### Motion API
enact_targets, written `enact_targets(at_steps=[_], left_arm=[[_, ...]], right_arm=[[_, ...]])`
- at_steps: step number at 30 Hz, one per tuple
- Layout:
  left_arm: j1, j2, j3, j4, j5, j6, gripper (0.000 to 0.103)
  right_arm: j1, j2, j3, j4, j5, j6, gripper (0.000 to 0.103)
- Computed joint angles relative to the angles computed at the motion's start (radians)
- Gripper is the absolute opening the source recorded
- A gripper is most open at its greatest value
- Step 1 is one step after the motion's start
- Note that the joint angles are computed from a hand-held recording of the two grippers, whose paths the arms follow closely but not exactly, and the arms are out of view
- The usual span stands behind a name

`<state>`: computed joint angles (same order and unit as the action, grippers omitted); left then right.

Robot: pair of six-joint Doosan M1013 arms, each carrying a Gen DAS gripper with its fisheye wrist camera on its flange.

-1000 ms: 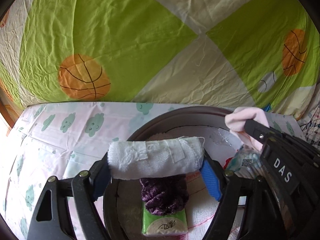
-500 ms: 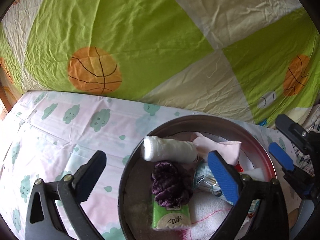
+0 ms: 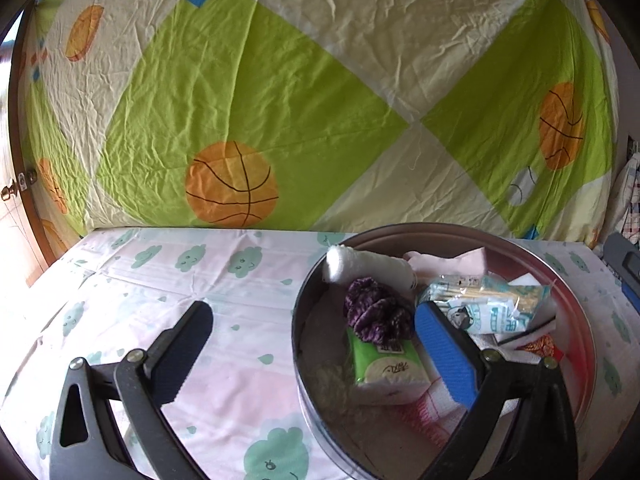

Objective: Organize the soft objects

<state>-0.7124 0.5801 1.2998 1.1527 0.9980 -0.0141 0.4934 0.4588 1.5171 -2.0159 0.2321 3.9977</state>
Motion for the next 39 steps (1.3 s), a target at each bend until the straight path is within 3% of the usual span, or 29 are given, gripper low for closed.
enact_targets(at_steps=[4,8,20,26,30,39], left_arm=[[-0.016,-0.011,0.036,0.057,0.010,-0.050,0.103],[-0.027,-0.021,0.064,0.090,0.005,-0.087,0.103],[-0.063,-0.050,0.142,0.212,0.030,-0.198,0.103],[-0.072,-0.059,0.162,0.259,0.041,-0.240,0.103],[-0.071,-0.062,0.164,0.253,0.036,-0.250,0.103],[-0.070,-0.061,0.162,0.247,0.040,-0.239,0.103]], right_arm=[[0.032,-0.017,0.052,-0.051,0.113,-0.025,0.079],[0.042,-0.035,0.092,-0.131,0.144,0.076,0.083],[0.086,-0.046,0.134,-0.190,0.282,0.042,0.083],[0.116,-0.048,0.160,-0.278,0.395,0.040,0.083],[0.129,-0.051,0.176,-0.288,0.477,0.049,0.090],[0.132,-0.050,0.176,-0.283,0.494,0.040,0.091]])
